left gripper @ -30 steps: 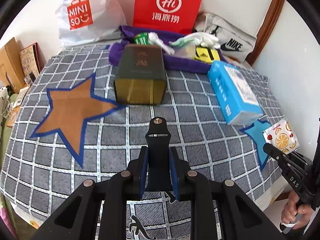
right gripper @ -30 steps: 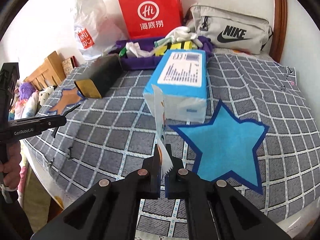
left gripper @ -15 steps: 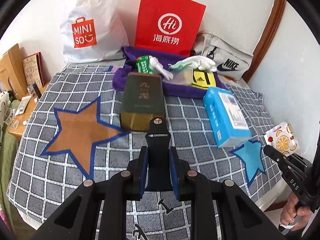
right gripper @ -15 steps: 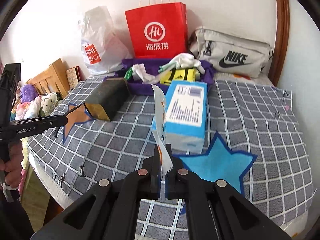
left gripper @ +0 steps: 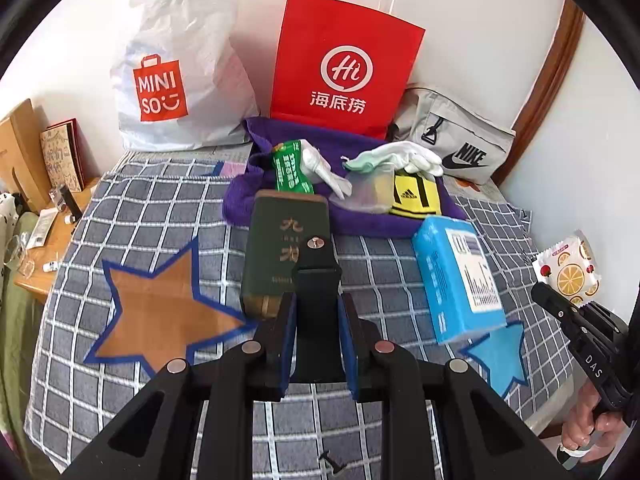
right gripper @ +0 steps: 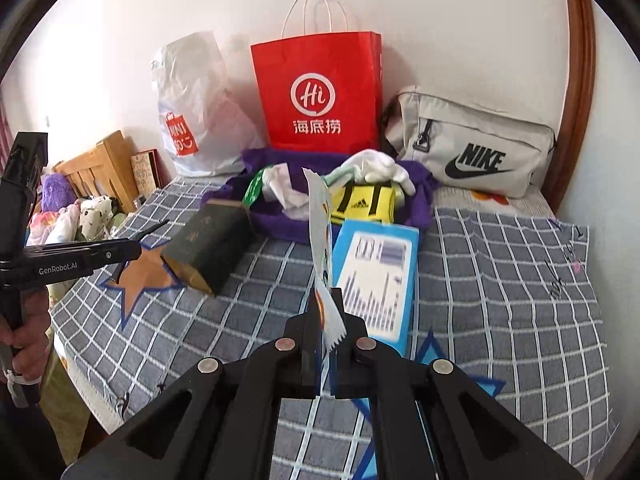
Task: Organize soft objects
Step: 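Carry the strap with the left tool while the right tool carries the snack packet to the towel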
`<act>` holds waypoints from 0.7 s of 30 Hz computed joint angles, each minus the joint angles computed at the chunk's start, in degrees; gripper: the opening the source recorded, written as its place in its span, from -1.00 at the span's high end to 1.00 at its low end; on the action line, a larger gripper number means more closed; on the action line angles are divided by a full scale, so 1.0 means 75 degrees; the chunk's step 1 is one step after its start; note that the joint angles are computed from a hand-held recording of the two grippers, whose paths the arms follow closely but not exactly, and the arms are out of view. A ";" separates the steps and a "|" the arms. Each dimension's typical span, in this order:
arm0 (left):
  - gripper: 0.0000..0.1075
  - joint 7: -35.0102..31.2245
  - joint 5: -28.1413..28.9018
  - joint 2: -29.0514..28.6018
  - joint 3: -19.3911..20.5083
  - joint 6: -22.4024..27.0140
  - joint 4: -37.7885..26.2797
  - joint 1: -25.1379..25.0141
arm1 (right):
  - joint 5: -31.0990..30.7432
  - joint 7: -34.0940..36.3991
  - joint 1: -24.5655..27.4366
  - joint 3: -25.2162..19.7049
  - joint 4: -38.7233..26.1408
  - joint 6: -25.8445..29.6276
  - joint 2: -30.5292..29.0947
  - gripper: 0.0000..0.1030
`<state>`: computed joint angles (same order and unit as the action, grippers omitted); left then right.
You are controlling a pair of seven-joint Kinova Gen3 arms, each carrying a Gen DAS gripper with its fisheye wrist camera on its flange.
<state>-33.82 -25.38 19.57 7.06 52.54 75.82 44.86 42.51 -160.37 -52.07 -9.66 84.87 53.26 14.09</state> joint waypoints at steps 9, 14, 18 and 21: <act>0.63 -0.0656 0.0184 0.0564 -0.0146 0.0409 -0.1128 -0.0185 | -0.0328 0.0731 0.0380 0.0272 -0.0654 -0.0224 0.0391 0.95; 0.63 -0.0995 0.0400 0.0907 -0.0277 0.0558 -0.1766 -0.0260 | -0.0548 0.1164 0.0520 0.0470 -0.1000 -0.0382 0.0603 0.95; 0.63 -0.1256 0.0605 0.1192 -0.0369 0.0677 -0.2260 -0.0339 | -0.0755 0.1521 0.0638 0.0619 -0.1333 -0.0519 0.0807 0.95; 0.63 -0.1499 0.0764 0.1456 -0.0426 0.0828 -0.2719 -0.0407 | -0.0925 0.1827 0.0720 0.0732 -0.1617 -0.0578 0.0988 0.95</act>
<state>-45.06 -19.65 30.49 3.87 58.76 55.43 41.81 35.57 -146.67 -46.67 -4.17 72.74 48.93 21.50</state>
